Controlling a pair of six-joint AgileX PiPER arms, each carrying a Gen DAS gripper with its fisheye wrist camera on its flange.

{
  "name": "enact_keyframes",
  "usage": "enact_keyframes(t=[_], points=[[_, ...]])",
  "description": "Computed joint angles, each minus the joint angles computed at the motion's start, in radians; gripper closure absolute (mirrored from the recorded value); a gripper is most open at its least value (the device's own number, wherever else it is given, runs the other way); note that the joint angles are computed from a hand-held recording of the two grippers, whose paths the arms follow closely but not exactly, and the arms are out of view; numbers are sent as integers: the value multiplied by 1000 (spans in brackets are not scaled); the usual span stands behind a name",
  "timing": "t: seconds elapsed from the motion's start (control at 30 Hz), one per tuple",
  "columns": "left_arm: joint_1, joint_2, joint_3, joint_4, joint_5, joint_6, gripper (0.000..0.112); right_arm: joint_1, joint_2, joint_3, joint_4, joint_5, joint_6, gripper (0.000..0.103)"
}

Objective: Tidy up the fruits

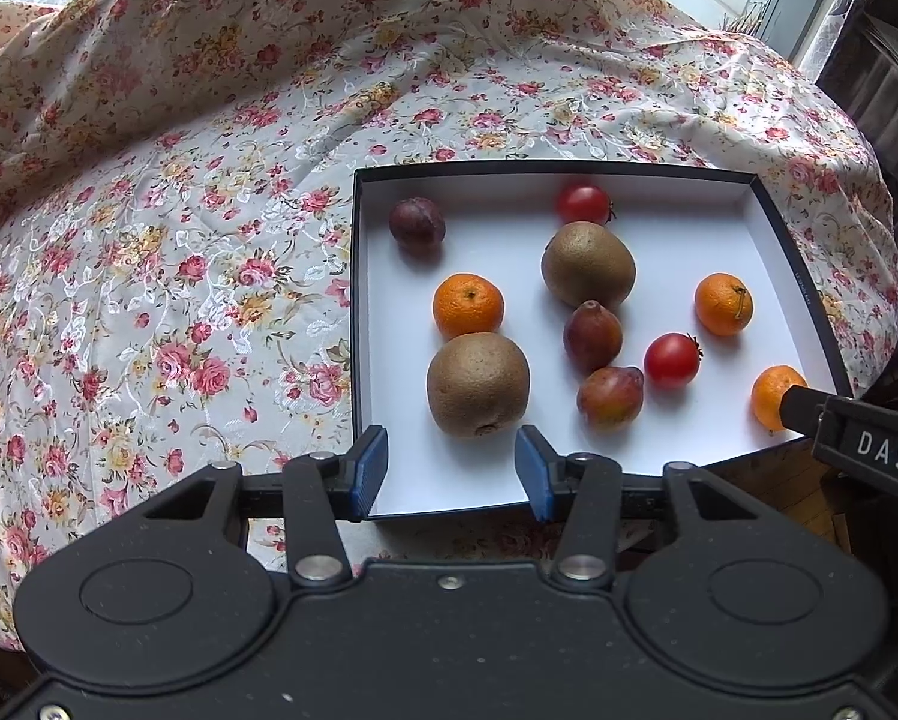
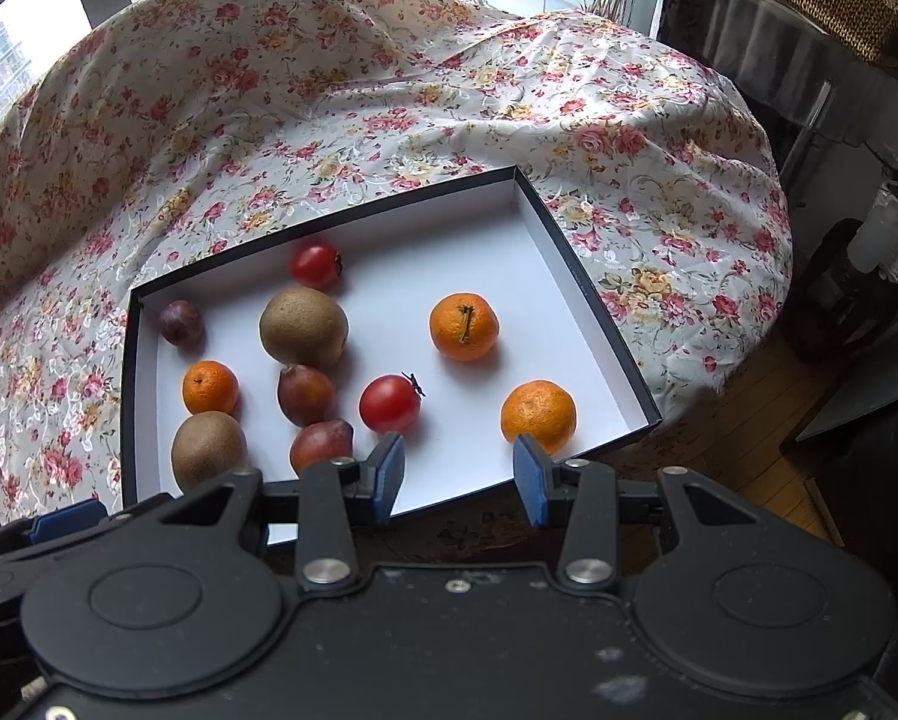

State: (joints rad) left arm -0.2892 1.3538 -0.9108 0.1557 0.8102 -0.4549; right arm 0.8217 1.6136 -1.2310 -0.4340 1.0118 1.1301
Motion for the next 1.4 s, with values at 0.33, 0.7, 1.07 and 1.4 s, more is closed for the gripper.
enact_keyframes(t=[0.33, 0.7, 1.07, 1.4], points=[[-3, -4, 2, 15, 0, -31, 57, 2, 5, -7, 1, 11, -23, 60], [-12, -11, 4, 16, -12, -42, 57, 23, 21, -23, 2, 15, -93, 60], [-22, -18, 5, 37, -14, -54, 57, 89, 61, -67, -38, 57, -140, 61], [-28, -18, 4, 49, -9, -70, 57, 74, 61, -68, -23, 57, -125, 61]])
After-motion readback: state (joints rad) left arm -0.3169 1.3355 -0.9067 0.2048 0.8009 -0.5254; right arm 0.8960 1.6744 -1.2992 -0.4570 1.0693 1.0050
